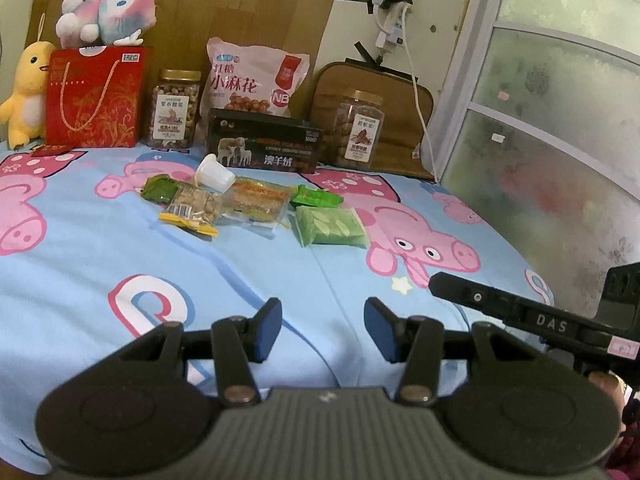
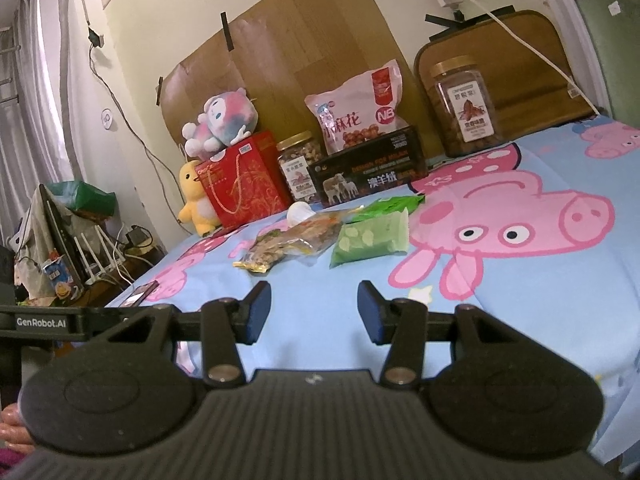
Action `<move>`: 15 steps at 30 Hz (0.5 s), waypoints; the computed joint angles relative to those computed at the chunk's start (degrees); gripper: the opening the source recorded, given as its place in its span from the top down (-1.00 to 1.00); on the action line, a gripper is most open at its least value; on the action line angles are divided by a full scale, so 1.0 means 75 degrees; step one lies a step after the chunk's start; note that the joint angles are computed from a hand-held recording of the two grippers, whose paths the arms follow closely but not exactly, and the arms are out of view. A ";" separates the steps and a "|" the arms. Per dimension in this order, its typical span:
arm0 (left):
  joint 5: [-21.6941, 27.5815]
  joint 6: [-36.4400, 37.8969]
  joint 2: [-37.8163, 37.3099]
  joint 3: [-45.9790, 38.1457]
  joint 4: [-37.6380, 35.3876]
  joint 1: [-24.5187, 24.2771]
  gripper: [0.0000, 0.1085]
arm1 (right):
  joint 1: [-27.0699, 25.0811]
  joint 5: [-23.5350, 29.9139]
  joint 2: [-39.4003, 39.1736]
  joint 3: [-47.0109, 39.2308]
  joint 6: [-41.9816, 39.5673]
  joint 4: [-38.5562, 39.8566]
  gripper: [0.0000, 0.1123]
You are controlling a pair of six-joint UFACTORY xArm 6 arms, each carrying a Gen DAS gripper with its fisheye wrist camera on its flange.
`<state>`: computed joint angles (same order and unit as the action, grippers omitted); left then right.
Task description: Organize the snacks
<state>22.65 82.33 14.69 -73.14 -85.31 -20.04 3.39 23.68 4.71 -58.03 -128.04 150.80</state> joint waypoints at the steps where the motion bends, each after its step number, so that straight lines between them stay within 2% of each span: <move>1: -0.0006 0.0040 -0.0002 -0.0004 -0.0048 0.0008 0.14 | 0.0001 -0.0010 0.0009 -0.0013 0.0005 0.0010 0.08; 3: -0.0002 -0.0003 0.0026 -0.0058 -0.0056 0.0035 0.14 | 0.0015 -0.0040 0.0028 -0.0041 -0.0070 0.0080 0.08; 6: 0.0114 -0.0062 0.0101 -0.0190 -0.0097 0.0108 -0.05 | 0.0008 -0.0039 0.0025 -0.0038 -0.0058 0.0062 0.08; 11: 0.0228 -0.0549 0.0511 -0.0813 0.0456 0.0081 -0.05 | -0.0070 -0.0129 0.0118 -0.0139 -0.0267 0.0223 0.08; 15: 0.0190 -0.0985 0.0943 -0.1395 0.1117 0.0007 -0.05 | -0.0217 -0.0334 0.0382 -0.0437 0.0159 0.0003 0.08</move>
<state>24.07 74.94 21.77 -83.60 -76.93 -19.99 1.76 21.17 7.58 -61.31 -126.85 150.83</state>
